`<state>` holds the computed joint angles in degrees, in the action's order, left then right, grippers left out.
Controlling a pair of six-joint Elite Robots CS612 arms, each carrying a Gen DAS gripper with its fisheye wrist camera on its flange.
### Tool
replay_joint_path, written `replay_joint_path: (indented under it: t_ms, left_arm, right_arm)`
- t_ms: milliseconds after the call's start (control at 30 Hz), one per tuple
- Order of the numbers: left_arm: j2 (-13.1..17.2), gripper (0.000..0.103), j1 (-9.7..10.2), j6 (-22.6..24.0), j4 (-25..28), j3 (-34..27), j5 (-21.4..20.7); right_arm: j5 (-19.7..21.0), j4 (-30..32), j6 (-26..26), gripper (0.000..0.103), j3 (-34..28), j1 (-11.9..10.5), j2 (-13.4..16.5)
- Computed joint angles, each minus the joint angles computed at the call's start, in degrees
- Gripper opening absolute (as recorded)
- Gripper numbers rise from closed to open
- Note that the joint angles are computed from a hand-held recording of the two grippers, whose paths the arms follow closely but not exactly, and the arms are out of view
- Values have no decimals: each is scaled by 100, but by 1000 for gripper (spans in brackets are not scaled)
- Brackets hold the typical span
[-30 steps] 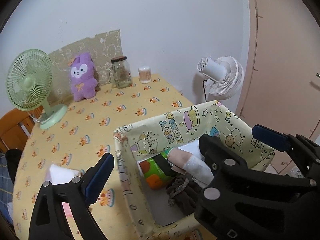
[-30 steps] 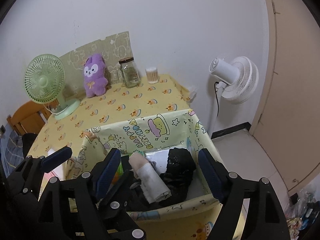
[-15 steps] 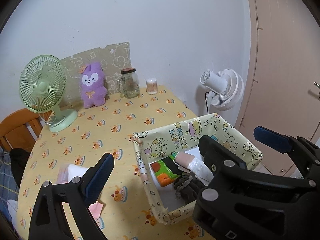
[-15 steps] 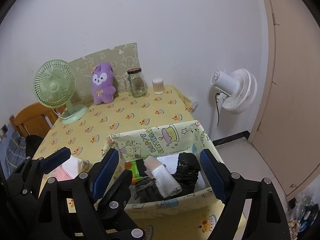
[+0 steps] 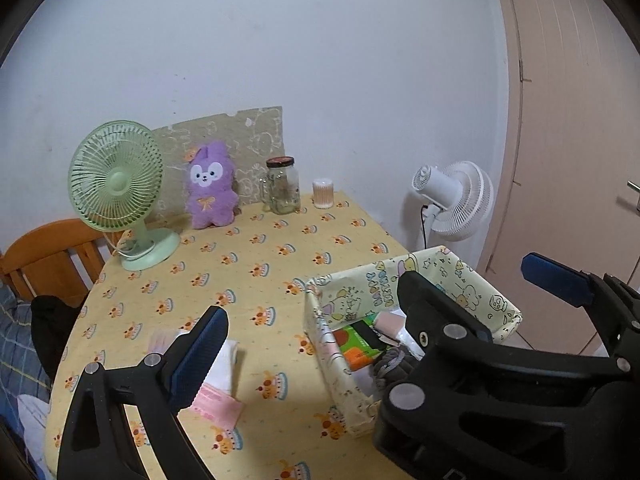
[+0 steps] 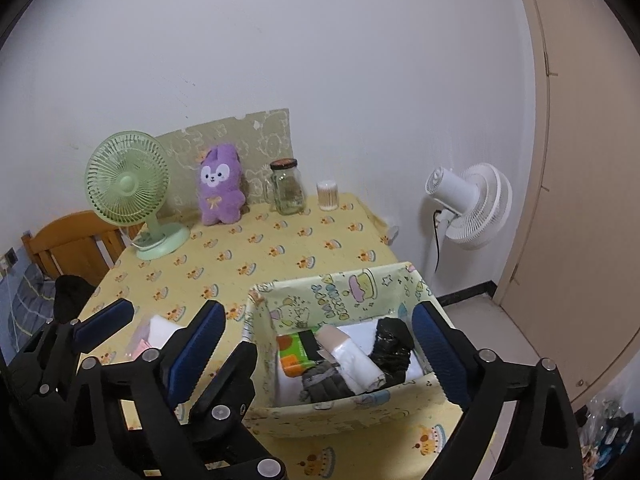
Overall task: Organize soft objects
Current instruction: 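Withdraw both tools from the box toward the pink pack and straw bag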
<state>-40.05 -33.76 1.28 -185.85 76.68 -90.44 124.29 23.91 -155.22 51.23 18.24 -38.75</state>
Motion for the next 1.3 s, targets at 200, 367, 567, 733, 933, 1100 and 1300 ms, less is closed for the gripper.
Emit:
replay_joint_path:
  t_ms: [200, 367, 567, 733, 933, 1100, 1300]
  left_arm:
    - [-51, 98, 75, -23, -153, 98, -21]
    - [-81, 98, 130, -6, -253, 158, -35]
    - [-70, 98, 196, -5, -310, 167, 18]
    - [-39, 98, 253, -24, -325, 163, 49]
    - [38, 98, 311, -7, -369, 130, 245]
    - [96, 97, 353, -57, -312, 112, 492]
    - [213, 96, 441, -259, -262, 40, 473]
  right_arm:
    - [20, -206, -148, 102, -47, 81, 13]
    - [-44, -249, -251, 102, -146, 126, 53]
    - [-185, -401, -319, 102, -228, 160, 110]
    - [-238, -299, -353, 102, -480, 187, 267]
    - [-324, -134, -358, 102, -854, 218, 522]
    - [-522, 33, -337, 102, -1188, 220, 759]
    - [-640, 406, -305, 102, -1718, 231, 1093]
